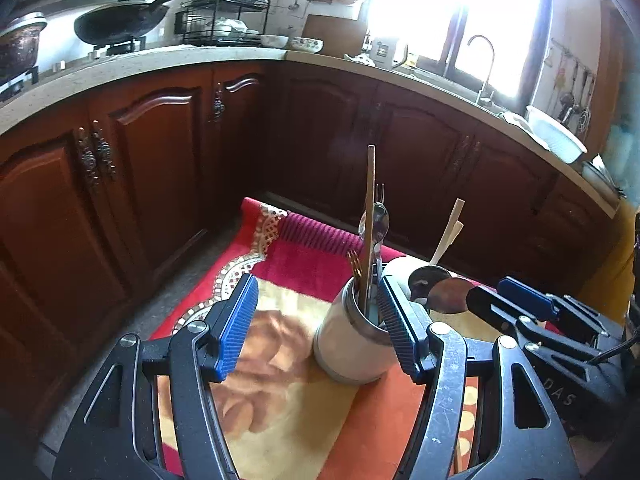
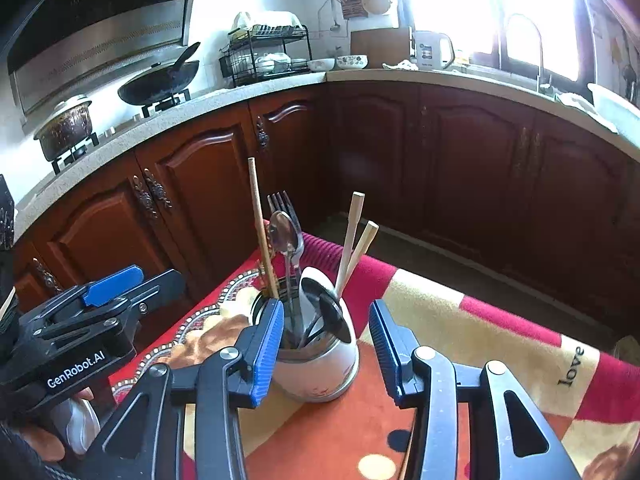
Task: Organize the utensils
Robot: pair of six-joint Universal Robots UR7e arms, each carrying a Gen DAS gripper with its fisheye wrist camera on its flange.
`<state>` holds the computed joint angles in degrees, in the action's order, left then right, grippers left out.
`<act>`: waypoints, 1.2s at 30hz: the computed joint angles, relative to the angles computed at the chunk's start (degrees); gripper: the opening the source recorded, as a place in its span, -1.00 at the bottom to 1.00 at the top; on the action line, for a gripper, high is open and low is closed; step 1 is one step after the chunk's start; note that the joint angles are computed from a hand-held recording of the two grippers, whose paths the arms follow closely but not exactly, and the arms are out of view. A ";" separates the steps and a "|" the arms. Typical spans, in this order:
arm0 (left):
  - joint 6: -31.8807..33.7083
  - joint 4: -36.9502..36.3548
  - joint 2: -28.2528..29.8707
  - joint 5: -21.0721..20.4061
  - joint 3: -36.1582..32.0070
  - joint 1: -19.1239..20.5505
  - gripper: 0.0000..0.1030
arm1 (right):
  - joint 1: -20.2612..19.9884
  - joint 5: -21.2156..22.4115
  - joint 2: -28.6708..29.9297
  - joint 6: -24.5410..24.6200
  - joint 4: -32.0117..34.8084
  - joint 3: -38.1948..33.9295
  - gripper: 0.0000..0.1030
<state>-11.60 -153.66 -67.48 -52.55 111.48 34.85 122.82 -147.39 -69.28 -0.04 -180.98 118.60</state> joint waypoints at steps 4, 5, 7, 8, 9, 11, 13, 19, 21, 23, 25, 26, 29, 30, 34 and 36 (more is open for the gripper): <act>-0.30 0.19 -0.80 1.78 0.86 -1.62 0.21 | 0.76 -1.30 -0.18 0.31 -0.39 0.42 -0.16; -0.72 0.56 -0.98 2.09 0.95 -2.01 0.21 | 1.01 -1.76 -0.21 0.53 -0.45 0.54 -0.16; -1.76 1.66 -1.12 2.86 0.81 -2.54 0.21 | 1.62 -3.08 -0.21 0.74 -0.33 0.68 -0.15; -1.89 1.76 -1.23 2.99 0.87 -2.70 0.21 | 1.88 -3.36 -0.25 0.72 -0.25 0.74 -0.14; -1.98 1.82 -1.33 2.97 0.93 -2.86 0.21 | 2.15 -3.72 -0.38 0.83 -0.06 0.81 -0.13; -2.26 2.02 -1.68 2.85 1.16 -3.19 0.21 | 2.56 -4.37 -0.68 1.15 0.14 0.93 -0.13; -2.63 2.56 -1.84 2.94 1.10 -3.39 0.21 | 2.96 -4.58 -0.94 1.12 -0.35 1.21 -0.10; -3.17 3.47 -2.20 3.72 1.35 -4.04 0.21 | 3.64 -5.18 -1.26 1.49 -0.17 1.36 -0.02; -3.40 3.92 -2.27 3.94 1.29 -4.19 0.21 | 3.73 -5.21 -1.32 1.56 0.06 1.39 -0.02; -3.58 4.08 -2.41 4.08 1.36 -4.28 0.21 | 3.74 -5.19 -1.40 1.75 0.31 1.43 -0.02; -3.86 4.35 -2.44 4.12 1.35 -4.40 0.21 | 3.76 -5.26 -1.38 1.74 0.31 1.38 -0.02; -4.03 4.64 -2.45 4.23 1.33 -4.47 0.21 | 3.83 -5.36 -1.35 1.96 0.50 1.37 -0.02; -4.04 5.08 -2.56 4.23 1.41 -4.73 0.21 | 3.82 -5.36 -1.43 2.18 0.86 1.36 -0.01; -4.20 5.27 -2.51 4.19 1.36 -4.77 0.21 | 3.79 -5.30 -1.48 2.52 1.29 1.34 -0.01; -4.53 5.61 -2.59 4.07 1.32 -4.85 0.21 | 3.80 -5.34 -1.71 2.87 1.47 1.69 0.01; -4.59 5.61 -2.54 4.25 1.32 -4.90 0.21 | 3.80 -5.30 -2.08 3.11 1.63 2.02 0.02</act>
<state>-16.19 -148.05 -70.02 -48.30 112.80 29.95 126.62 -152.69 -71.36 3.07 -179.35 120.62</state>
